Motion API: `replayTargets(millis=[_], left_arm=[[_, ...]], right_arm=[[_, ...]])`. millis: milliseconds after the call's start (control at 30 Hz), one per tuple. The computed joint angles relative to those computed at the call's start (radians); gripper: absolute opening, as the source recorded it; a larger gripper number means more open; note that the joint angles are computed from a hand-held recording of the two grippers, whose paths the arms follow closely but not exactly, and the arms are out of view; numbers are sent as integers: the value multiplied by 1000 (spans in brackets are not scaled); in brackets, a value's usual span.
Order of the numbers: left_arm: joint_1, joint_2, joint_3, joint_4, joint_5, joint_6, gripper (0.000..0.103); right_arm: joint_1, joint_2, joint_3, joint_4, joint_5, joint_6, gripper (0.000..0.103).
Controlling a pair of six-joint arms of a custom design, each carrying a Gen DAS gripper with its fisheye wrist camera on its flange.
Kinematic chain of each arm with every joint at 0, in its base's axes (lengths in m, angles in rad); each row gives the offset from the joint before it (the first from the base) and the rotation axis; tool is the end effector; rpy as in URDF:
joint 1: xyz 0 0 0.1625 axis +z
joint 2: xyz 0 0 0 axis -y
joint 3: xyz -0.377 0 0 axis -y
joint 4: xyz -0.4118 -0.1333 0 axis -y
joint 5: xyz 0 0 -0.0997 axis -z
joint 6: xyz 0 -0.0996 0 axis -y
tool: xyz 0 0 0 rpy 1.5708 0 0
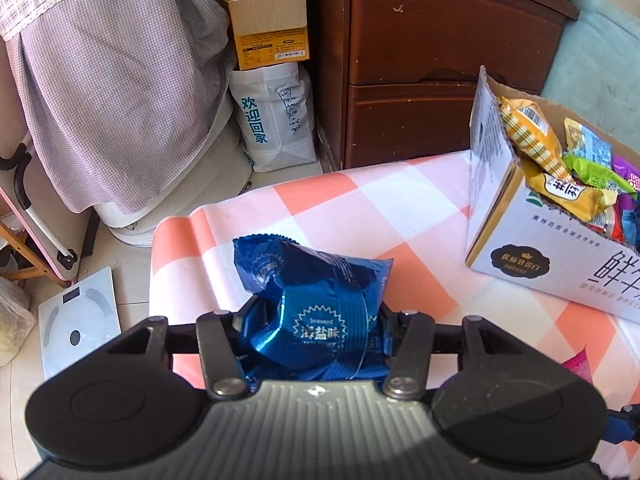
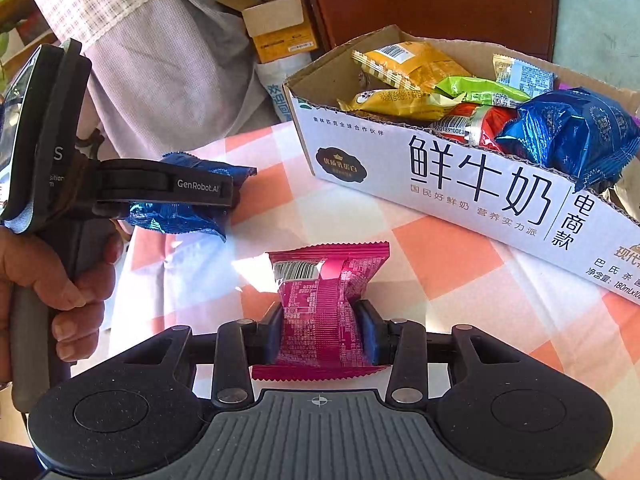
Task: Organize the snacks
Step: 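Carry the blue bag with the left tool while the right carries the pink packet to the box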
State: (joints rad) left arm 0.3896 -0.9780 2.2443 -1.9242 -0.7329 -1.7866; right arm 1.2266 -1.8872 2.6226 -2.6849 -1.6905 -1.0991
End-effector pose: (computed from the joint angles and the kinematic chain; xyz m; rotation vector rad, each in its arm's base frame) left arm -0.2379 -0.3218 -0.0373 -0.1826 2.0836 -0.8194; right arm 0.0072 -0.3396 0.1895 0.9978 -2.6038 0.2908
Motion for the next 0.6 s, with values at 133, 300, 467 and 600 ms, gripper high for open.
replayTargets(millis=[133,300,467,600], left_arm=[[-23,7,-14,33,-9,0,51],[-73,10,-33,108,-2,-18,51],[-109,10,-43,140,7,-34,51],[-126,18,-52,144,11,-31,51]], right_arm=[[10,-2,-1,3,-8,-26,36],[8,-44,-11,40,23,-48,36],[-3,-112,-21,98,82,-94,36],[-15,-158,-26,133,123,-123,36]])
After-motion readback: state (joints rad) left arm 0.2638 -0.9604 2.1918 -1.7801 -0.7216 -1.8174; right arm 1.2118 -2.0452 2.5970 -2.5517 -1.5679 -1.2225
